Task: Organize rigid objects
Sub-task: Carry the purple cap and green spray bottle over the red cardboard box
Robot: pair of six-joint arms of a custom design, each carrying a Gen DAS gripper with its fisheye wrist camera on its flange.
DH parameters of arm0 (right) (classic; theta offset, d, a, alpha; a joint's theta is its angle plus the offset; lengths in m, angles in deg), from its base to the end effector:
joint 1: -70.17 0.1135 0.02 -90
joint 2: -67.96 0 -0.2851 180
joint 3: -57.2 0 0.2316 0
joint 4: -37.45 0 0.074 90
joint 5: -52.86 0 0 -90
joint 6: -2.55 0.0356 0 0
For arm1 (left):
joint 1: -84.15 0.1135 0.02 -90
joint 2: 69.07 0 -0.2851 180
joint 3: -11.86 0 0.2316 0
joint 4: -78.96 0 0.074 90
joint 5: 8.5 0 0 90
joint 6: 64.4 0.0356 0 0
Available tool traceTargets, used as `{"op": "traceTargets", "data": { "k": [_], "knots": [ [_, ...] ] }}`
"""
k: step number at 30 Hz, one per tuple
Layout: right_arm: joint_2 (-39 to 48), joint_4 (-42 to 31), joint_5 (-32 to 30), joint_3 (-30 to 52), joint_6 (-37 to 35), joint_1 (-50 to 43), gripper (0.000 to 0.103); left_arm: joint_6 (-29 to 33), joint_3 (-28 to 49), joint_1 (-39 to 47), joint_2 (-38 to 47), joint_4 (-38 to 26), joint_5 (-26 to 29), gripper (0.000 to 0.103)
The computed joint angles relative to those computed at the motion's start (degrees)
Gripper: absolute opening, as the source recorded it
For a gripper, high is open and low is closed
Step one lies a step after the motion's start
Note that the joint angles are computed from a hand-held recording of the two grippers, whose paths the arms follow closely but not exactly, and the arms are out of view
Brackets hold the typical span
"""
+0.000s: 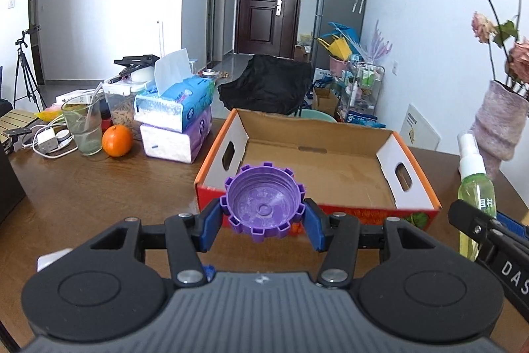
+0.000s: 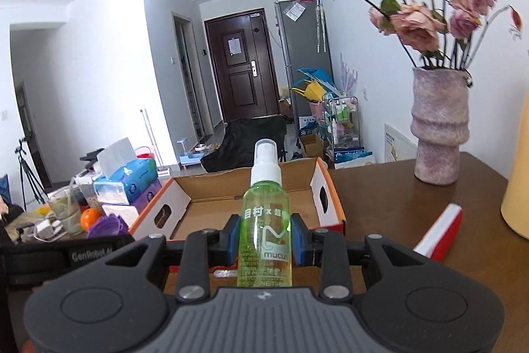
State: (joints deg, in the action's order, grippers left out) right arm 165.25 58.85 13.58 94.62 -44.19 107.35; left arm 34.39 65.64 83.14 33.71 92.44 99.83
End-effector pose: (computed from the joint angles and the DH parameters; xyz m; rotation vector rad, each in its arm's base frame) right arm 0.2143 0.1279 0.1359 0.5425 1.9010 -0.0968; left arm 0.3225 -0.0169 0.1541 0.3633 2.1369 -0.2723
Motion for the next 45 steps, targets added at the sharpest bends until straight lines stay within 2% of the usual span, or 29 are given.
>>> {"op": "traceTargets", "data": {
  "k": [6,14,27,39,45],
  "knots": [
    [2.60,6.21,-5.07,1.75,-7.18,-6.38,0.030,-1.23,5.79,-3.09,5.15,-0.25,-3.50,0.053],
    [6.47,9.58,-12.00,5.72,-13.54,-13.97,0.030,-2.64,13.95,-6.62,10.97,-1.58,-7.04,0.053],
    [12.93,6.55,-20.24,15.40,-19.32,-22.72,0.030,-3.01,27.88,-10.26,19.54,-8.61,-10.78,0.053],
    [20.90,0.55,-25.75,25.19,-20.26,-27.28,0.030,-3.35,38.47,-11.44,26.77,-15.87,-14.96,0.053],
    [24.20,1.29,-27.91,27.21,-20.49,-28.48,0.030,-3.19,42.38,-11.91,30.07,-18.91,-16.45,0.053]
  ]
}}
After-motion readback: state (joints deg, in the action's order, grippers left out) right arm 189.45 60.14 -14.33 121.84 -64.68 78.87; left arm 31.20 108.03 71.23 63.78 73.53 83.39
